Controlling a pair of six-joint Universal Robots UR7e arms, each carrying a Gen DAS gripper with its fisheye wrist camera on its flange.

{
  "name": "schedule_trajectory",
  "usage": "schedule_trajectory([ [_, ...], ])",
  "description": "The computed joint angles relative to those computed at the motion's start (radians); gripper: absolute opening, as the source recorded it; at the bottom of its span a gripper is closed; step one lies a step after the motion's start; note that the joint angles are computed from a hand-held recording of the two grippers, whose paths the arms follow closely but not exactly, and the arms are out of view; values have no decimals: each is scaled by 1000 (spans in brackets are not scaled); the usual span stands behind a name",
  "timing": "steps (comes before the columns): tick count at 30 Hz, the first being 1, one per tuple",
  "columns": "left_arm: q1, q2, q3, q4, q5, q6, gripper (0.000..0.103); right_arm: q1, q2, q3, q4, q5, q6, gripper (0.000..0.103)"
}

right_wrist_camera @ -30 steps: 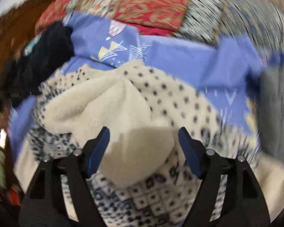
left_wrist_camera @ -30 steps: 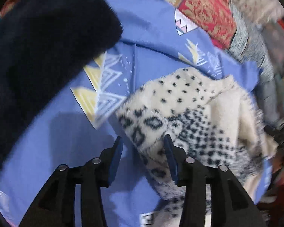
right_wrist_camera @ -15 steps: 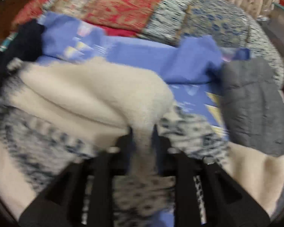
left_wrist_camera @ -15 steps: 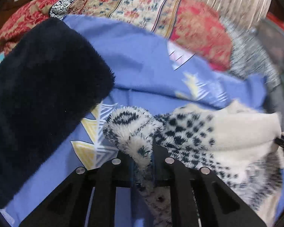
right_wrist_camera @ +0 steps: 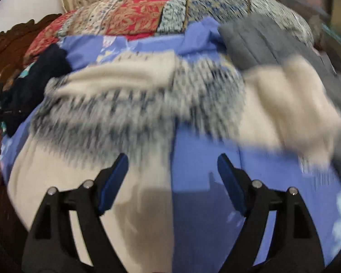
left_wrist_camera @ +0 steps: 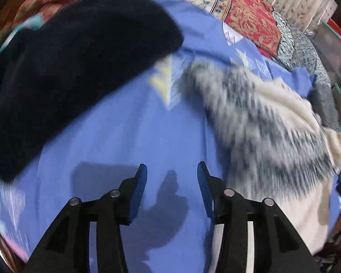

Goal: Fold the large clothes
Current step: 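Grasp the jacket hem with the left gripper while the right gripper holds the body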

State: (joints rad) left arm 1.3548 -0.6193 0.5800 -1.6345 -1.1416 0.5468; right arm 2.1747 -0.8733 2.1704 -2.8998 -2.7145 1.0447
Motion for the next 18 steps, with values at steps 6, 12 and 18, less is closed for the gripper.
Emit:
schedule_trajectory([
  [6, 48, -252, 335, 68, -44, 11, 68, 106, 61, 56, 9, 134, 218, 79],
  [12, 40, -387, 597, -43, 45, 54, 48, 95, 126, 32, -32, 231, 185, 26],
  [18, 34, -469, 589, 57, 41, 47, 29, 220, 84, 4, 43, 205, 227, 6],
])
